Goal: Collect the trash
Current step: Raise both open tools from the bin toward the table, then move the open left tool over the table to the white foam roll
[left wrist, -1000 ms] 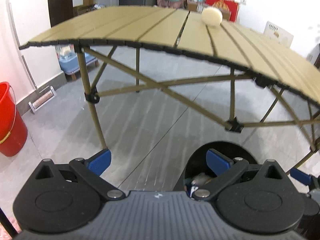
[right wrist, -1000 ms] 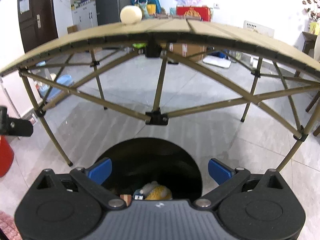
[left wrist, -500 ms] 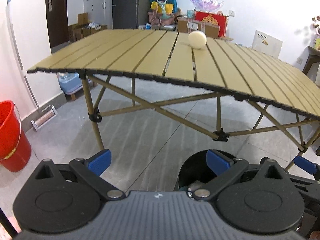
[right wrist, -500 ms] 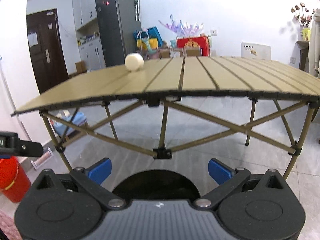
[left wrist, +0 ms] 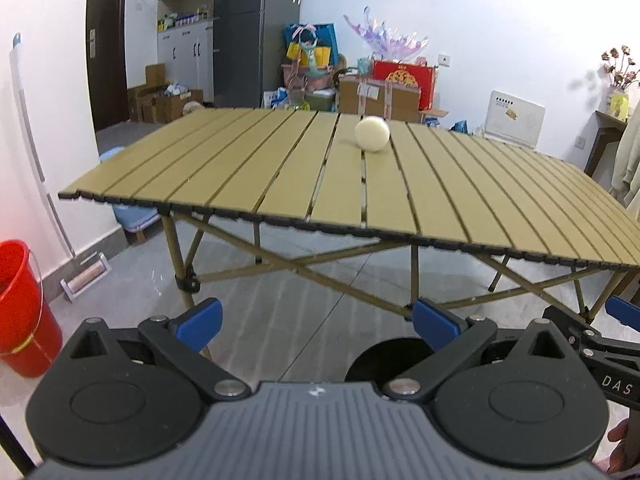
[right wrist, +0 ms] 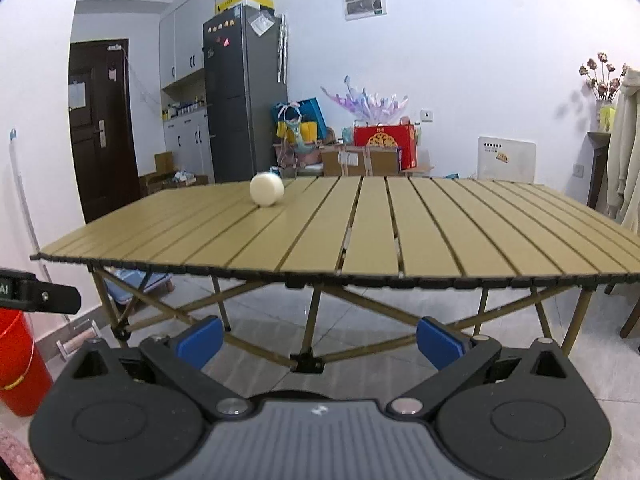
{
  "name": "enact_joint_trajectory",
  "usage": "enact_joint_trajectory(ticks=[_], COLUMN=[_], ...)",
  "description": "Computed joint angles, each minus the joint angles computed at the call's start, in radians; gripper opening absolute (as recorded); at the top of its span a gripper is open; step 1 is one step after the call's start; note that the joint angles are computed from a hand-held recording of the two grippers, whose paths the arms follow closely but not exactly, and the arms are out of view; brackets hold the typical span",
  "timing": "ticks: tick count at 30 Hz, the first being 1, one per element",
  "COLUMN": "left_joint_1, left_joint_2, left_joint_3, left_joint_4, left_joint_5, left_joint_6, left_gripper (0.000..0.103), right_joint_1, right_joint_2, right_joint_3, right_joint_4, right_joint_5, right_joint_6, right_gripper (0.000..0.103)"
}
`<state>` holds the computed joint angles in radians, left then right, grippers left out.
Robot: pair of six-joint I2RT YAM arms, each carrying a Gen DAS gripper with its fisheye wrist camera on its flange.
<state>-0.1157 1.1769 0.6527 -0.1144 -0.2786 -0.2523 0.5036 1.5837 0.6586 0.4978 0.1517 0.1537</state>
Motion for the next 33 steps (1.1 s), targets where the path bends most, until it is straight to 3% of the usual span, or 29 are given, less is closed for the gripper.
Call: enact_joint_trajectory(ticks=[8, 18, 33], left_joint_1=[0.008, 0.052, 0.052], left_joint_2=[0.049, 0.211, 0.582], left_joint_3=[0.092, 0.275, 0.694], left_joint_4=[-0.001, -0.019, -0.055], left_joint_5=[0.013, 0.101, 0.084], left_joint_6=[0.031, 0.037, 0.096], left_gripper=[0.103, 0.103, 0.103], right_joint_1=[-0.016, -0.072, -0.145], right_joint_2=[-0.003, 0.085, 0.347], right_joint_3=[0.062, 0.200, 0.572], right_joint_4=[-0.021, -0.041, -0.140], right_joint_5=[-0.006, -0.029, -0.081], right_joint_6=[-0.009, 0.001, -0.007], right_gripper=[0.103, 0.103, 0.103])
